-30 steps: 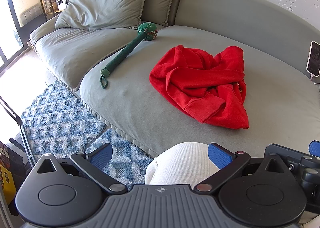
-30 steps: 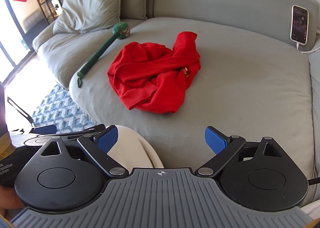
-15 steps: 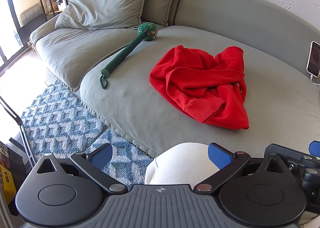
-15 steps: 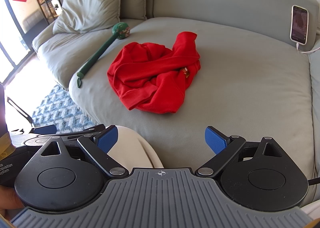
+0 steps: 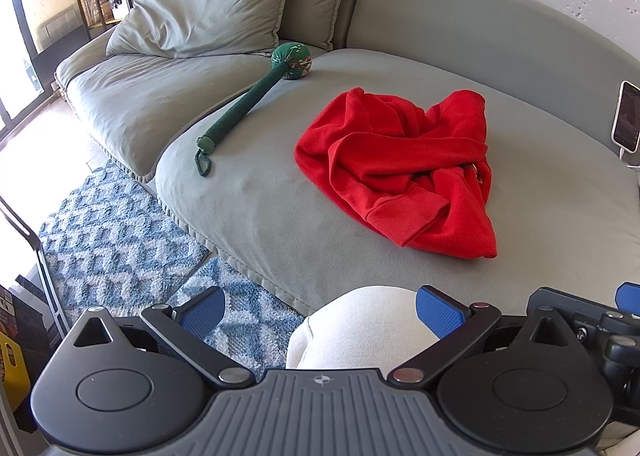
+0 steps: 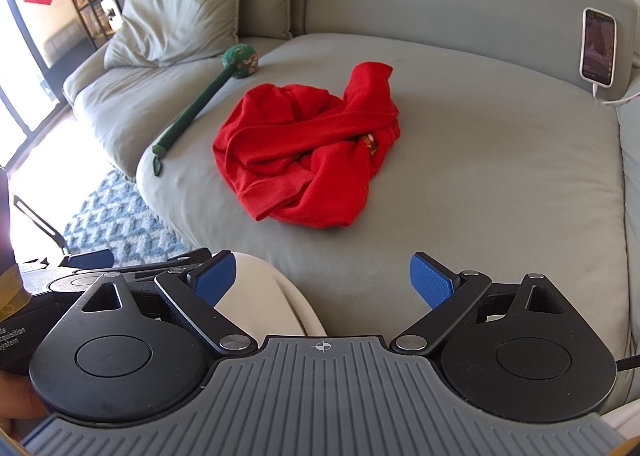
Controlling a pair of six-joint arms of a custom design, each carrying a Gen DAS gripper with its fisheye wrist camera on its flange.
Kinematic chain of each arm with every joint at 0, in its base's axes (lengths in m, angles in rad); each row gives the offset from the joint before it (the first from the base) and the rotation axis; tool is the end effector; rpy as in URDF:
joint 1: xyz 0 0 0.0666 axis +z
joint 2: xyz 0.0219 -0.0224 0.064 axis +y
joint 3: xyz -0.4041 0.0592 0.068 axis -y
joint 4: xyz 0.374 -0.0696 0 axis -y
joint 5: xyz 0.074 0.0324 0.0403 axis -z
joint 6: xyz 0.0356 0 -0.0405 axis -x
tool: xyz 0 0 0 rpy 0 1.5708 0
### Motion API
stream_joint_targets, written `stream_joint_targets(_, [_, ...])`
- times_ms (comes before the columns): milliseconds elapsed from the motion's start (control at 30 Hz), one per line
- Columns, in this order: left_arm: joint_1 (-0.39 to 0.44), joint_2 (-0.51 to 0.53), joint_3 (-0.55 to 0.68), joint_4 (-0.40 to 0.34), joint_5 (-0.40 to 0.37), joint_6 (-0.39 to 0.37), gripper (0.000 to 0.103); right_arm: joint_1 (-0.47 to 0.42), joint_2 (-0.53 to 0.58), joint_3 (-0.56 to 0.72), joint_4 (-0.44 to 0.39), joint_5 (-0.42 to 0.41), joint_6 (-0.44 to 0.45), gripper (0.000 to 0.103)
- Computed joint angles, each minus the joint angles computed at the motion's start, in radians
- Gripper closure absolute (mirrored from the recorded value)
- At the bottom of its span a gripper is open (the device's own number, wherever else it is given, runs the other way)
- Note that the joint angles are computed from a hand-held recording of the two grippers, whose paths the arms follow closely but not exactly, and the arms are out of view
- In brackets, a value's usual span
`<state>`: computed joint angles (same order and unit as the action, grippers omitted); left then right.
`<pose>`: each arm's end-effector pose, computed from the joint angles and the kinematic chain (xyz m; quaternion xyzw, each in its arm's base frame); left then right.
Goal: Fold clothes
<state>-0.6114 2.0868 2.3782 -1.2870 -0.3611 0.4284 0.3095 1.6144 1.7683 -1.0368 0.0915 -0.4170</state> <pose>0.5776 -0.3900 0.4658 0.0355 0.9440 0.0108 0.3277 0.5215 0.1629 0.5040 0.0659 0.9383 0.0794 0.3302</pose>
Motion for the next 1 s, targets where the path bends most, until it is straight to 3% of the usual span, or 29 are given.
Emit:
stream_joint_targets(167, [0.018,0.015,0.019,0.014,0.006,0.001,0.001,-0.026,0.009,-0.011,0.037,-0.016,-0.038,0.009])
stream_joint_targets(300, [0.045,0.027,0.024,0.039,0.016,0.026,0.002,-0.061,0.026,-0.035,0.127,-0.025,-0.066,0.009])
stream_joint_targets(400, [0.065,0.028,0.01,0.069,0.022,0.045,0.006,-0.087,0.06,-0.037,0.185,-0.082,-0.082,0.009])
stream_joint_targets(500, [0.079,0.022,-0.013,0.088,0.029,0.076,0.007,-0.104,0.115,-0.011,0.21,-0.123,-0.084,0.016])
stream_joint_targets(567, [0.086,0.021,-0.021,0.091,0.051,0.077,0.007,-0.109,0.162,0.019,0.216,-0.127,-0.074,0.035])
stream_joint_targets(600, [0.089,0.024,-0.019,0.085,0.058,0.078,0.007,-0.11,0.187,0.041,0.214,-0.125,-0.063,0.037])
stream_joint_targets(800, [0.094,0.023,-0.031,0.083,0.078,0.082,0.006,-0.105,0.318,0.181,0.169,-0.147,0.007,0.035])
stream_joint_targets(833, [0.093,0.024,-0.031,0.084,0.078,0.077,0.006,-0.1,0.328,0.192,0.162,-0.138,0.019,0.039])
stream_joint_targets(867, [0.091,0.025,-0.03,0.086,0.079,0.072,0.006,-0.096,0.339,0.202,0.156,-0.128,0.031,0.069])
stream_joint_targets(900, [0.089,0.026,-0.028,0.09,0.083,0.062,0.006,-0.093,0.346,0.21,0.151,-0.124,0.037,0.088])
stream_joint_targets(933, [0.087,0.028,-0.025,0.095,0.089,0.049,0.006,-0.094,0.344,0.208,0.155,-0.132,0.021,0.094])
stream_joint_targets(1000, [0.083,0.034,-0.013,0.099,0.099,0.026,0.006,-0.1,0.319,0.179,0.196,-0.138,-0.028,0.096])
